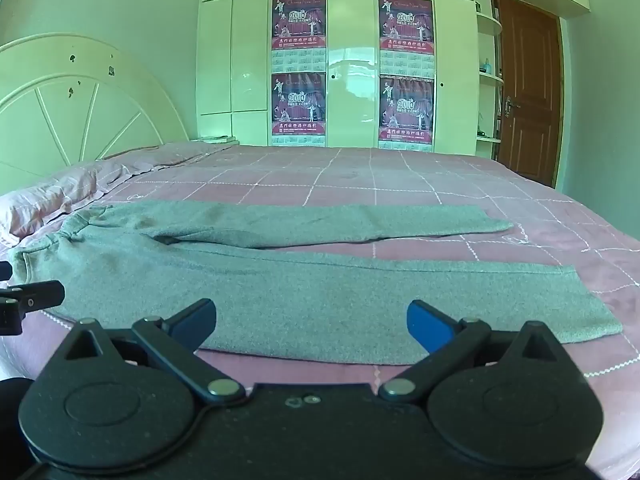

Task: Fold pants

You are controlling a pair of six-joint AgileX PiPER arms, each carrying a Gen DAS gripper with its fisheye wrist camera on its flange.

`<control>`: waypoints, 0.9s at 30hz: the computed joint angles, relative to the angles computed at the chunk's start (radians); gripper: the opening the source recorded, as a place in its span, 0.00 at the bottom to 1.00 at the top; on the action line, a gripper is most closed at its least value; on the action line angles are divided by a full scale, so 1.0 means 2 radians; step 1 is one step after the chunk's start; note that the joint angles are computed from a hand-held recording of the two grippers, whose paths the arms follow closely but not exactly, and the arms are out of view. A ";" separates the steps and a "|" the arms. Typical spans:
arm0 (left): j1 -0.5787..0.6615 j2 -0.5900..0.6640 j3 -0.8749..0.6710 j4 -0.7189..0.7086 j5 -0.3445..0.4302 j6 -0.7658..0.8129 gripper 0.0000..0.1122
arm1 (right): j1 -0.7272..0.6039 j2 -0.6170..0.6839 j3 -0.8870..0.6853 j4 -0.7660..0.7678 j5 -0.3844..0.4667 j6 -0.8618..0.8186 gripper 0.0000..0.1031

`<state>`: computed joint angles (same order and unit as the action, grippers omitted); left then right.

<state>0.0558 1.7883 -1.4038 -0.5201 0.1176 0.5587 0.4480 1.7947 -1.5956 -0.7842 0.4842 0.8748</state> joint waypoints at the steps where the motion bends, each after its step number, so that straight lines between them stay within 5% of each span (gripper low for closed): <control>1: 0.001 0.000 -0.001 -0.014 0.004 0.013 0.92 | 0.000 0.000 0.000 0.000 0.001 -0.001 0.93; 10: 0.009 0.004 -0.003 -0.087 0.007 0.093 0.92 | 0.002 0.002 -0.001 -0.006 0.001 0.008 0.94; 16: 0.003 -0.001 0.001 -0.021 0.002 0.027 0.92 | 0.000 0.000 0.000 0.000 -0.002 0.002 0.94; 27: 0.005 0.002 -0.004 -0.018 0.007 0.025 0.92 | -0.001 0.000 -0.001 0.001 -0.002 0.002 0.94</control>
